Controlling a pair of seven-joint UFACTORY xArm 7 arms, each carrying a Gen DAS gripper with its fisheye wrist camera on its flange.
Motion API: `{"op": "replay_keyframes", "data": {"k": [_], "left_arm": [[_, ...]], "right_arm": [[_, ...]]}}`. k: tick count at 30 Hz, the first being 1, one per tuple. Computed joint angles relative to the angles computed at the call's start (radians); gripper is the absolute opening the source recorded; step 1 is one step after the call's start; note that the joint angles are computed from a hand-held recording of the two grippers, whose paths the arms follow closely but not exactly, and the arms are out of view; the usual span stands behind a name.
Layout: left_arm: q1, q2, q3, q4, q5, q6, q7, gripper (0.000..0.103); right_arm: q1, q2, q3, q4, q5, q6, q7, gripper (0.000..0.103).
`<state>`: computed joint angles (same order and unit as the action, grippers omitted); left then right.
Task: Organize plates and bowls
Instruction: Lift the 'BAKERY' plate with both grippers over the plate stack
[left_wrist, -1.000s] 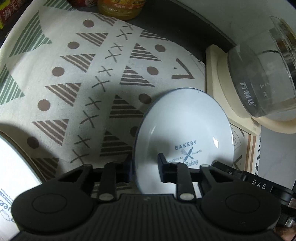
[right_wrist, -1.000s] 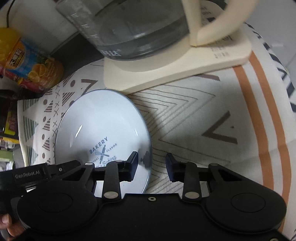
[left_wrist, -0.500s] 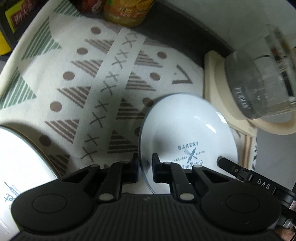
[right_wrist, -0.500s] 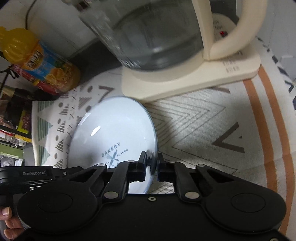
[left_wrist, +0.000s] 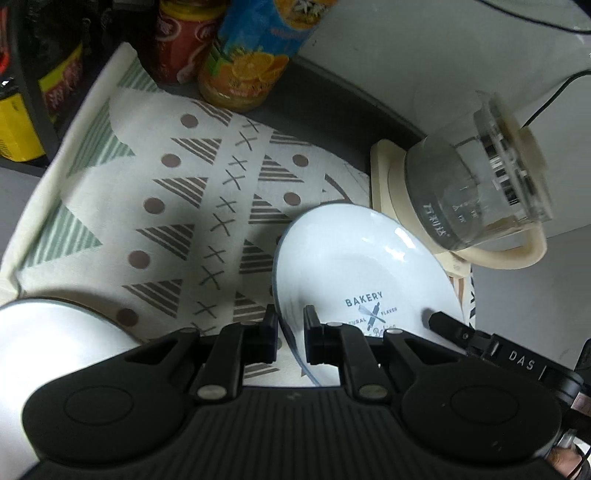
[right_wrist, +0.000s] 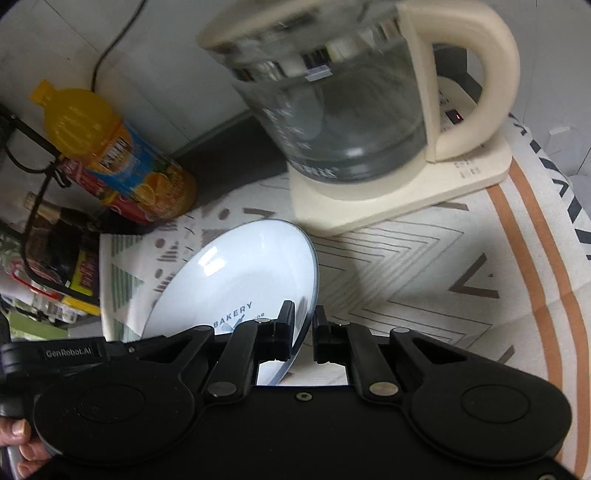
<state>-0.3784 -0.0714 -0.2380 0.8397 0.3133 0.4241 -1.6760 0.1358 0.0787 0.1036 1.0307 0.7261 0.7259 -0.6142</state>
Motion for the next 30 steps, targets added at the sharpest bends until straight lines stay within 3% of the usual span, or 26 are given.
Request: {"op": "replay_keyframes", "data": {"k": [9,17,30], "left_arm": [[0.028,-0.186,-0.044,-0.150,-0.026,-0.006,-0.014,0.011],[0.027,-0.377,-0.085,-0.290,-0.129,0.025,0.012,0.012],[-0.046,-0.680,-0.104,-0.472,-0.285,0.147,0.092,0.012]], "right_arm": [[0.060,-0.117,0.009,-0.090,0.076,-0.059,-0.044,0.010],[0.139,-0.235,-0.001,-0.210,0.098,-0.094,-0.030,0.010],[0.288,-0.438,0.001,-0.404,0.068,-0.168,0.130,0.010]]}}
